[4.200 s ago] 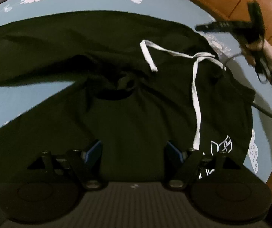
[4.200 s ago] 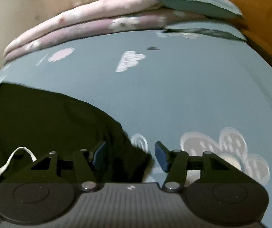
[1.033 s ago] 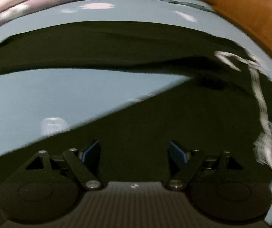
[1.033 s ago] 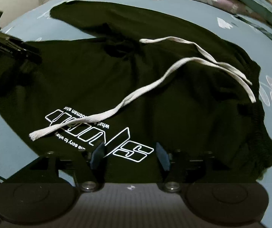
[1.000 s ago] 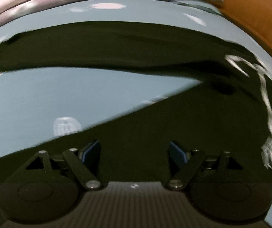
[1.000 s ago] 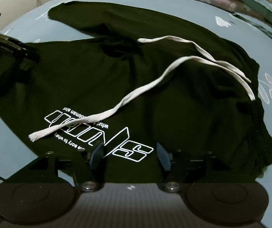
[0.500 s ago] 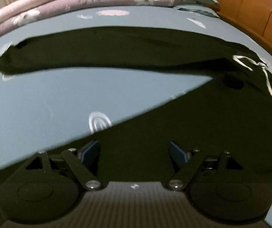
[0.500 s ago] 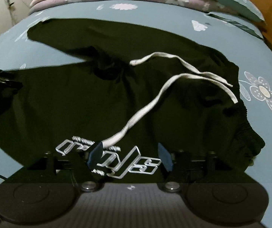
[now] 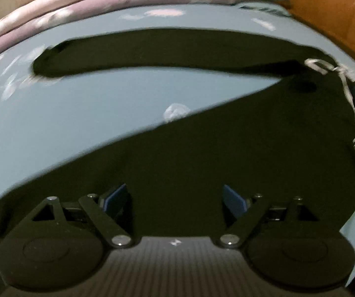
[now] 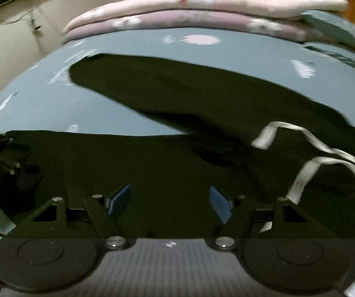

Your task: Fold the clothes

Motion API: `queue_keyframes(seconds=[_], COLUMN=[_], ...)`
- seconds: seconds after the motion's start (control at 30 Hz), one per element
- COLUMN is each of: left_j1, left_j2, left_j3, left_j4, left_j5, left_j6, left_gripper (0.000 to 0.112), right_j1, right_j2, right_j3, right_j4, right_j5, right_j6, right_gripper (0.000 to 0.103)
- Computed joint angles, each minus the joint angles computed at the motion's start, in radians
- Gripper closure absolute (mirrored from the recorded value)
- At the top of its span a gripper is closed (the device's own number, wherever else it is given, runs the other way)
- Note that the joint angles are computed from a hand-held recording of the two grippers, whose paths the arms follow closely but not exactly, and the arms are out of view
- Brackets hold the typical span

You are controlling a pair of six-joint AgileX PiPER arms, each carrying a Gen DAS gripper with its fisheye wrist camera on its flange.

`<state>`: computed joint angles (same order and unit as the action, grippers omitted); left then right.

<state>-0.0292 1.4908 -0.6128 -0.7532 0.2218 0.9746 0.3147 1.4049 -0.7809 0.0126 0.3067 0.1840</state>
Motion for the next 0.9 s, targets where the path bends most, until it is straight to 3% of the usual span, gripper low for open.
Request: queue_keyframes(seconds=[0.07, 0.17, 0.27, 0.33, 0.4, 0.5, 0.6, 0.7, 0.8, 0.9], left_j1=[0.045, 0.141, 0.212, 0.274, 0.343, 0.415, 0.439, 0.459, 0.488, 0.478], left_j2=[-0.030, -0.084, -0.134, -0.156, -0.169, -0.189, -0.200, -0.216, -0.184, -0.093], left_j3=[0.057, 0.120, 0.152, 0.164, 0.170, 0.173, 0.148, 0.118, 0.073, 0.010], left_j4=[-0.010, -0.126, -0.038, -0.009, 0.004, 0.051, 0.180, 0.173, -0.006, -0.136], left_j5=[-0.015, 0.008, 0.022, 0.052, 0.091, 0.143, 0.197, 0.236, 0.272, 0.250], left_j6=[0.005, 0.152, 0.095, 0.087, 0.097, 0.093, -0.010, -0.016, 0.139, 0.225], left_gripper=[0.028, 0.027, 0.027, 0.024, 0.022, 0.021, 0.021, 0.022, 0.021, 0.021], right_j1=[0.038, 0.082, 0.113, 0.125, 0.129, 0.104, 0.095, 0.102, 0.093, 0.093], right_j2=[0.097, 0.250, 0.382, 0.444, 0.494, 0.561, 0.579, 0.531, 0.437, 0.381], right_j3=[-0.057, -0.159, -0.256, -0.314, -0.371, -0.471, -0.527, -0.499, -0.399, -0.329], right_j4=[0.043, 0.105, -0.055, -0.217, -0.344, -0.395, -0.374, -0.312, -0.143, -0.022], right_j5=[-0.031, -0.052, -0.045, -0.040, -0.029, 0.007, 0.061, 0.075, 0.044, 0.038], right_j6=[-0.044, -0.108, 0.038, 0.184, 0.299, 0.376, 0.386, 0.337, 0.189, 0.101], right_gripper=[0.028, 0.028, 0.028, 0.017, 0.013, 0.013, 0.013, 0.013, 0.012, 0.012])
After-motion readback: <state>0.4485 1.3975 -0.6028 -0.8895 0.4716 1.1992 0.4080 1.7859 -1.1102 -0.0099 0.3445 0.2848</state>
